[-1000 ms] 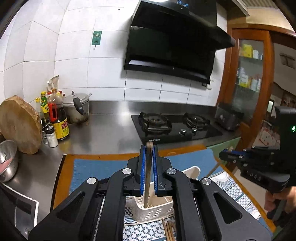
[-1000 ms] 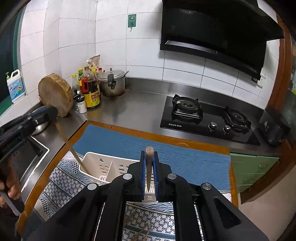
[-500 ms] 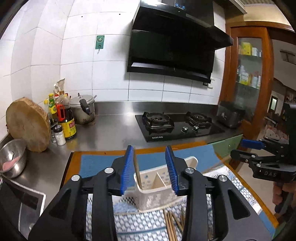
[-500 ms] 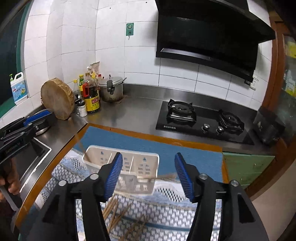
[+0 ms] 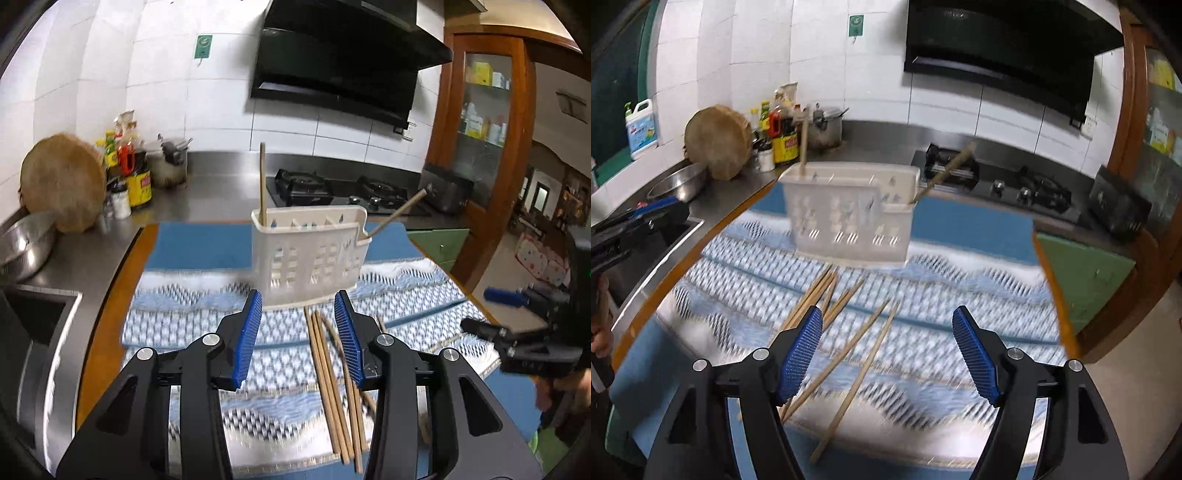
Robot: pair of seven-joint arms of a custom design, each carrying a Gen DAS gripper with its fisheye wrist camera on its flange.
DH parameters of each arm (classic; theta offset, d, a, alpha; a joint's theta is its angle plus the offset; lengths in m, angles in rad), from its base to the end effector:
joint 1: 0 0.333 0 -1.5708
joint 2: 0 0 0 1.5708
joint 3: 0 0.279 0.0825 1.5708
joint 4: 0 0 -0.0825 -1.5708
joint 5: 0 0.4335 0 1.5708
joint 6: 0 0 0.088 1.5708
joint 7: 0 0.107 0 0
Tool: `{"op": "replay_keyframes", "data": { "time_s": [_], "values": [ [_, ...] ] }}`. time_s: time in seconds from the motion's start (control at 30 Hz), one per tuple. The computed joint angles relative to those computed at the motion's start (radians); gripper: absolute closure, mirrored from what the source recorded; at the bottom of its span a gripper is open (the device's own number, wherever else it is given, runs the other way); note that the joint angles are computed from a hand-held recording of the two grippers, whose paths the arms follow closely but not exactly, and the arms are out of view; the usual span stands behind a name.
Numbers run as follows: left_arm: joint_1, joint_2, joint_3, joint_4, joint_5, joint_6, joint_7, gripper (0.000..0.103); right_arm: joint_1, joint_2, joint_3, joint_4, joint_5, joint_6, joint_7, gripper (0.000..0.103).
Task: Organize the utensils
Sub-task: 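Move both grippers back down toward the remaining chopsticks, then close the right gripper on a chopstick while the left gripper grasps another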
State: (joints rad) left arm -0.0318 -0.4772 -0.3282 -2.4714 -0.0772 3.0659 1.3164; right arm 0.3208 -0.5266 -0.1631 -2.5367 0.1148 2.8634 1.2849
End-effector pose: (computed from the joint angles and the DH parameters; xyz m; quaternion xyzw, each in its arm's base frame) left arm 0.4803 -0.1865 0.5291 -0.5849 0.6360 -0.4212 0.2759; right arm 0.4934 0.0694 0.4976 -0.7408 0.5281 -0.2541 0.3282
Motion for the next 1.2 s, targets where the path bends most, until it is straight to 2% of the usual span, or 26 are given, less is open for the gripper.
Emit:
{"op": "replay_keyframes", "data": {
  "time_s": [0.07,0.1,0.23,0.33,0.47,0.73,0.8,0.83,0.9,0.97,1.07,1.2],
  "values": [
    [0.005,-0.044,-0.009,-0.056,-0.008,0.003,-0.025,0.061,0.025,-0.040,-0.008,-0.065,0.023,0.021,-0.004,0.036],
    [-0.002,-0.060,-0.002,-0.078,-0.017,0.007,-0.029,0.061,0.034,-0.052,-0.008,-0.085,0.026,0.024,-0.002,0.040],
    [-0.025,-0.101,0.022,-0.143,-0.051,0.013,-0.037,0.061,0.083,-0.078,-0.007,-0.161,0.038,0.062,0.021,0.044],
    [-0.031,-0.123,0.031,-0.185,-0.064,0.022,-0.034,0.061,0.079,-0.056,0.042,-0.181,-0.001,0.099,0.069,0.054],
    [-0.028,-0.142,0.032,-0.217,-0.078,0.026,-0.035,0.061,0.088,-0.007,0.061,-0.171,-0.037,0.111,0.122,0.065],
    [-0.118,-0.114,0.119,-0.241,-0.134,0.025,0.036,0.061,0.085,0.112,0.067,-0.099,-0.055,0.083,0.185,0.075],
    [-0.156,-0.099,0.149,-0.238,-0.155,0.021,0.067,0.061,0.061,0.133,0.092,-0.086,-0.072,0.075,0.212,0.076],
    [-0.177,-0.091,0.166,-0.236,-0.167,0.018,0.086,0.061,0.068,0.141,0.085,-0.079,-0.064,0.071,0.210,0.077],
    [-0.218,-0.071,0.196,-0.229,-0.191,0.011,0.126,0.061,0.060,0.155,0.095,-0.072,-0.068,0.067,0.217,0.084],
    [-0.253,-0.050,0.217,-0.216,-0.215,-0.002,0.166,0.061,0.041,0.161,0.113,-0.072,-0.086,0.077,0.235,0.086],
    [-0.284,-0.016,0.224,-0.195,-0.245,-0.017,0.220,0.061,0.018,0.165,0.129,-0.069,-0.118,0.079,0.263,0.094],
    [-0.301,0.041,0.217,-0.154,-0.282,-0.049,0.269,0.063,0.020,0.156,0.115,-0.074,-0.119,0.075,0.272,0.096]
  ]
}}
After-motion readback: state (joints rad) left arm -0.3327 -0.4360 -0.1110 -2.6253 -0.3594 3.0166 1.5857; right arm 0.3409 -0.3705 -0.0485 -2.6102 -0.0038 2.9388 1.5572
